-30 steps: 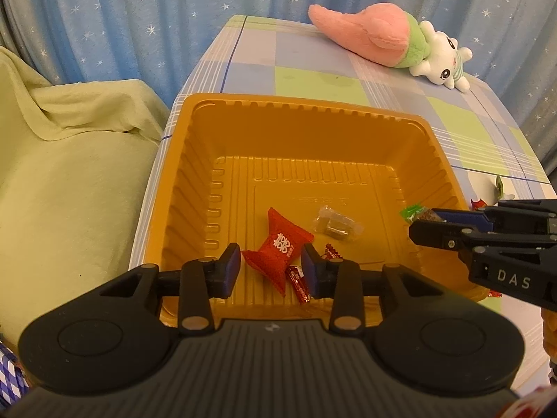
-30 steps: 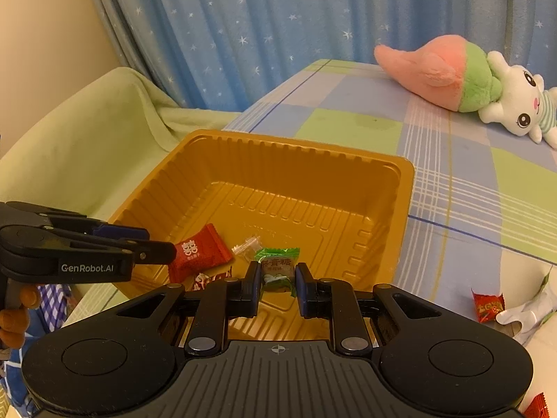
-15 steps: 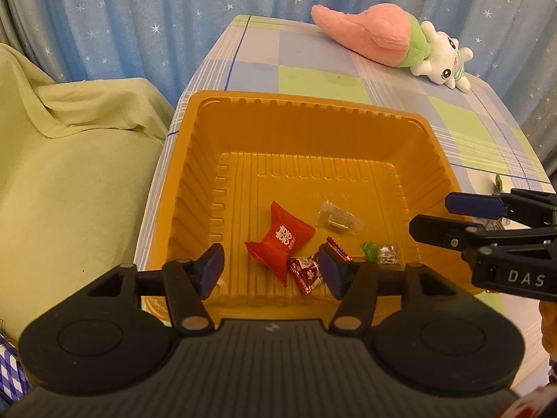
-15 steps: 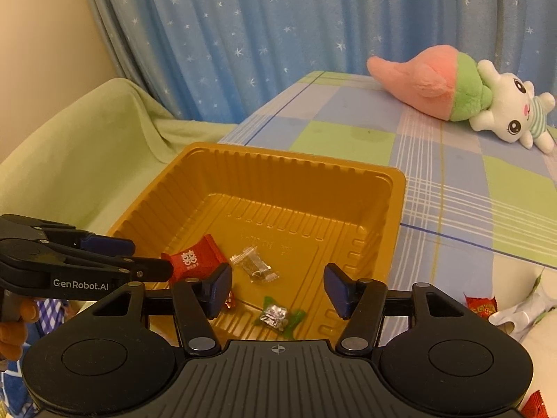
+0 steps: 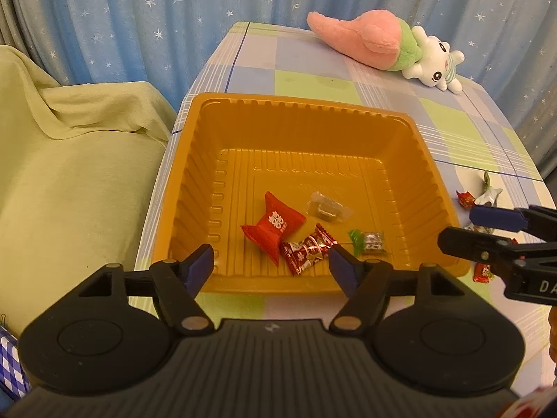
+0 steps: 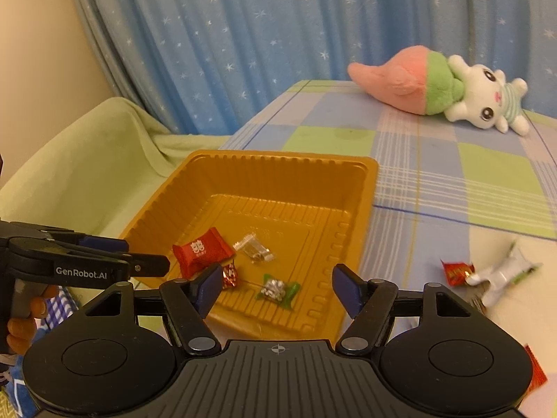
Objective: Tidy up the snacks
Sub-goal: 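Move both tools away from the tray toward the candies on the table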
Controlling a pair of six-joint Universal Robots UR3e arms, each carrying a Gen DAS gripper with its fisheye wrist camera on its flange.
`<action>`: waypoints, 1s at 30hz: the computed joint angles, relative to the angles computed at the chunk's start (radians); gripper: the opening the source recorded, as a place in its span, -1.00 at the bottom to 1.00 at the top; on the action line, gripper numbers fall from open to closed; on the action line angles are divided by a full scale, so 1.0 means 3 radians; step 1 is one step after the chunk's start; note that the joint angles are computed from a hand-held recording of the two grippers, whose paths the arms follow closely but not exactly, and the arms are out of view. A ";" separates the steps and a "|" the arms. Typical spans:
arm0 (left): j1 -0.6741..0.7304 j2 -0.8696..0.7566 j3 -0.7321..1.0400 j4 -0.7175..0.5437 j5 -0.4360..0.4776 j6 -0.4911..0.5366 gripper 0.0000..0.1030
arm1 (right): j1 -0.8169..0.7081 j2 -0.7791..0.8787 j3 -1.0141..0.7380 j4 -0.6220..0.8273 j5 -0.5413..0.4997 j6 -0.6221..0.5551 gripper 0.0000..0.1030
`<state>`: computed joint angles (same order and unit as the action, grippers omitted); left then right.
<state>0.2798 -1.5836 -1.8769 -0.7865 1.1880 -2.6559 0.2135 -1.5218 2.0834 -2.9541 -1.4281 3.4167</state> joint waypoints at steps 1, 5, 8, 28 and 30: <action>0.0008 0.0040 -0.0025 -0.0018 -0.0011 0.0002 0.41 | -0.0007 -0.0065 0.0055 0.0011 -0.0005 0.0017 0.37; 0.0032 0.0215 -0.0148 -0.0067 -0.0067 0.0020 0.42 | -0.0036 -0.0328 0.0280 0.0051 -0.0020 0.0092 0.38; 0.0024 0.0332 -0.0224 -0.0105 -0.0100 0.0039 0.43 | -0.0073 -0.0553 0.0455 0.0111 -0.0029 0.0136 0.38; -0.0652 0.0721 -0.0543 -0.0078 -0.0153 -0.0225 0.42 | -0.1461 -0.3300 0.1510 0.2097 0.0622 -0.0413 0.39; -0.0773 0.0713 -0.0554 -0.0041 -0.0137 -0.0275 0.42 | -0.1886 -0.3851 0.1496 0.2784 0.0851 -0.0703 0.39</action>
